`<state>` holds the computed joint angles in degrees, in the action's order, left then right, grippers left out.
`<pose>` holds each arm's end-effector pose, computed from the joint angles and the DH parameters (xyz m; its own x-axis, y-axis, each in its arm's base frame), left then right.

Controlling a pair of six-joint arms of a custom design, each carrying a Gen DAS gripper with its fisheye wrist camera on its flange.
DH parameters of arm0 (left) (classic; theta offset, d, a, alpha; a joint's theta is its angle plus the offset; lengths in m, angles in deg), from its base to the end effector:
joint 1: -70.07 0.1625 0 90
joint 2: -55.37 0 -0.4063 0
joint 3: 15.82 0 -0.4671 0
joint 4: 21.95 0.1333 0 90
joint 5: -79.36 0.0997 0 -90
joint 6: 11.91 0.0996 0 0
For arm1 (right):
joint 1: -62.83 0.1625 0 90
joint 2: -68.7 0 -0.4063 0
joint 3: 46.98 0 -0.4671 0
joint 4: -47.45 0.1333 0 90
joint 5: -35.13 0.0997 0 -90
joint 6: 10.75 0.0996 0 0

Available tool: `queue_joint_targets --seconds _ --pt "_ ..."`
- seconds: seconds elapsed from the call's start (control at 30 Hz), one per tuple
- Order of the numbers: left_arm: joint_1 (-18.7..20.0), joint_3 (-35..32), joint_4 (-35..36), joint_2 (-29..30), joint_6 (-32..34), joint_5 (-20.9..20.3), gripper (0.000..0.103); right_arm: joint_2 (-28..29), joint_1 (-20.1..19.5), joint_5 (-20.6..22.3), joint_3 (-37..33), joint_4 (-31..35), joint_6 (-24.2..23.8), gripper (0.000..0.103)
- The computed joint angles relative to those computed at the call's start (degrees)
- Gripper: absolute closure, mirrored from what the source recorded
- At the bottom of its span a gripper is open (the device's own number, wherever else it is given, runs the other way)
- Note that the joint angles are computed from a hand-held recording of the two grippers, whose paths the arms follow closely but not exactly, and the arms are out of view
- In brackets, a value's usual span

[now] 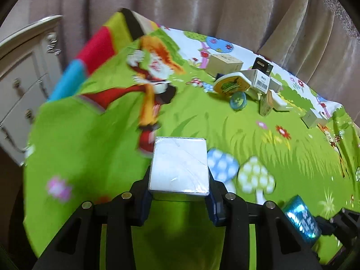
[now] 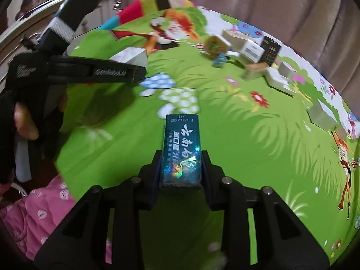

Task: Organize rigid objects
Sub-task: 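Carry the foil box and white box over the purple-rimmed storage box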

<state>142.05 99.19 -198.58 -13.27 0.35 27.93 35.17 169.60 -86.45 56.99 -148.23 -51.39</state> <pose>0.0012 -0.6279 0.2078 -0.7982 0.0160 -0.6022 0.4150 0.7391 -0.5305 0.2582 -0.5754 -0.0650 -0.5316 -0.4763 0.7004 -0.7669 0.6217 -0.1593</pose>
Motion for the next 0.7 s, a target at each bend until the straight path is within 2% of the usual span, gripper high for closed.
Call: queue_joint_targets --seconds 0.07,0.17,0.27,0.4,0.7 --pt "-0.9 3.2 -2.2 -3.1 0.3 0.3 0.062 0.3 0.8 0.2 0.5 -2.5 -1.0 0.067" --pt "-3.2 6.8 -7.3 -6.8 3.8 1.5 0.062 -0.1 2.6 1.6 2.0 -9.7 -3.4 0.067" --pt "-6.1 9.5 -13.6 -10.1 6.9 2.1 0.062 0.0 5.2 2.7 3.1 -18.9 -8.0 0.067" --pt "-9.3 11.1 -19.7 -12.5 8.1 2.1 0.062 0.3 8.3 3.2 3.7 -27.9 -12.5 0.067" --pt "-15.2 13.7 -22.8 -16.6 11.1 1.9 0.062 -2.0 12.0 1.8 6.1 -39.5 -16.4 0.066"
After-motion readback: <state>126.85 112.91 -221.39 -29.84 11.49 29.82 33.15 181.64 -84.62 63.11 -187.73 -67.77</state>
